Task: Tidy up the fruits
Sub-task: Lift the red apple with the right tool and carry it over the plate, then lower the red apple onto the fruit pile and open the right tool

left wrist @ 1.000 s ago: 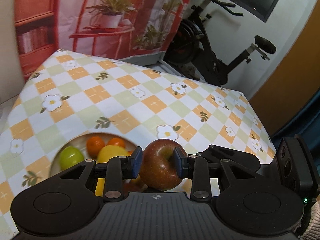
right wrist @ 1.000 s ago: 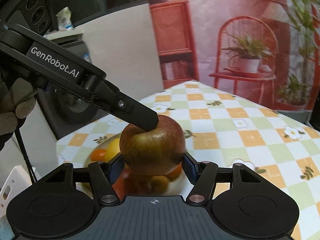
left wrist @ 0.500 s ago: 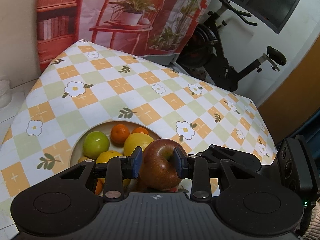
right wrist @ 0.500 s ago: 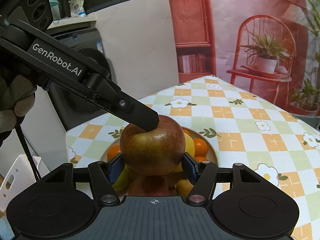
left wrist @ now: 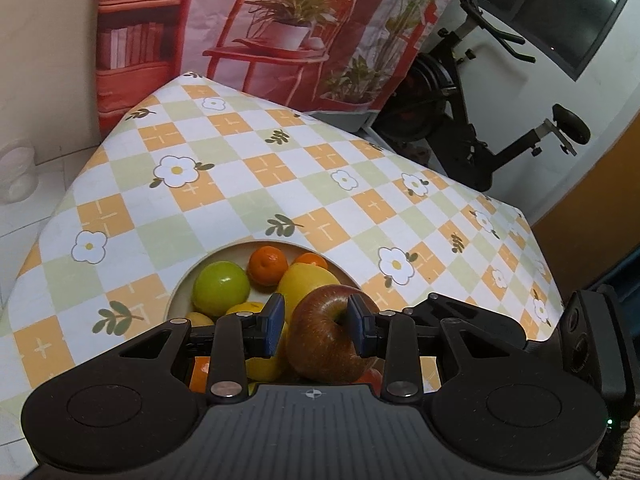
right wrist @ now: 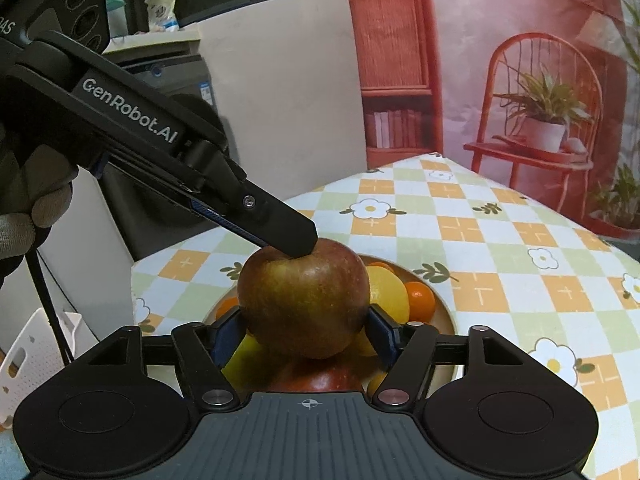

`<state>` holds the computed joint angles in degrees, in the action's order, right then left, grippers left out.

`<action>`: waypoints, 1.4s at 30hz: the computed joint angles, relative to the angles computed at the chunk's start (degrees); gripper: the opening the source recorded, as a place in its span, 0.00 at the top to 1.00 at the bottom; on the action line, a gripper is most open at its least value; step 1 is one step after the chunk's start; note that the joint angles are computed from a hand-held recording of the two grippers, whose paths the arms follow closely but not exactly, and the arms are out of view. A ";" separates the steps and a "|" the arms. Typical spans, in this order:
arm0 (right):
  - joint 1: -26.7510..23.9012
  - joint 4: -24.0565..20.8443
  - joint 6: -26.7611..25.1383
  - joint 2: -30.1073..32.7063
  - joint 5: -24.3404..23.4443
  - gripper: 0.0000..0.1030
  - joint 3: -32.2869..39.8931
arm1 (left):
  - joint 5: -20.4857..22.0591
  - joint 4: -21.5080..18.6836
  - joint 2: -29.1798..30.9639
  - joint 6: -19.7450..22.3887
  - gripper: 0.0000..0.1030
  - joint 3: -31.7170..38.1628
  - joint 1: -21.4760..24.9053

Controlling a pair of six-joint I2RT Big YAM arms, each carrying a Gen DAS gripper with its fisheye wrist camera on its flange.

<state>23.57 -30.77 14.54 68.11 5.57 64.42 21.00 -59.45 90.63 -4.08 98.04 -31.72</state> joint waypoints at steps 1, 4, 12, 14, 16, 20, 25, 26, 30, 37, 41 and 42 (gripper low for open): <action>0.09 -0.12 -0.25 0.26 0.27 0.38 0.24 | -0.18 0.07 0.01 -0.17 0.64 -0.03 0.03; 0.33 -0.73 -0.87 0.85 1.00 0.35 0.71 | -1.41 -0.08 0.02 -0.28 0.64 -0.03 0.04; 0.17 -0.61 0.13 0.50 0.51 0.35 -0.26 | -2.52 -0.22 -0.01 -0.81 0.64 -0.07 0.05; 0.24 -0.77 0.26 0.41 0.59 0.35 -0.19 | -2.86 -0.30 0.02 -0.89 0.64 0.04 -0.01; 0.34 -1.06 0.75 0.25 0.70 0.35 -0.24 | -3.04 -0.36 0.08 -1.27 0.64 0.14 -0.01; 0.13 -1.93 2.13 0.09 0.08 0.33 -0.29 | -3.63 0.32 -0.22 -1.77 0.64 -0.30 -0.12; 0.28 -2.19 3.05 -0.10 0.35 0.33 -0.49 | -5.03 1.39 -0.93 -1.19 0.64 -1.36 0.02; 0.40 -2.22 3.15 -0.13 0.59 0.33 -0.51 | -4.86 1.55 -1.14 -1.61 0.63 -1.66 0.23; 0.61 -2.46 3.76 -0.32 0.84 0.32 -0.52 | -5.20 2.69 -2.33 -2.17 0.62 -3.12 0.76; 0.55 -1.65 4.19 -1.58 2.09 0.20 -1.21 | -6.77 4.52 -4.46 -1.46 0.53 -5.55 0.73; 1.00 -2.07 4.07 -1.54 3.11 0.20 -1.01 | -7.11 5.53 -5.16 -2.01 0.52 -6.31 0.90; 1.06 -2.21 4.07 -1.51 3.27 0.20 -0.92 | -7.16 5.69 -5.25 -2.22 0.52 -6.43 1.01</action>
<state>24.63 -32.97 18.61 66.59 8.84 63.50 13.85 -53.76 85.37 -6.29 91.61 -30.71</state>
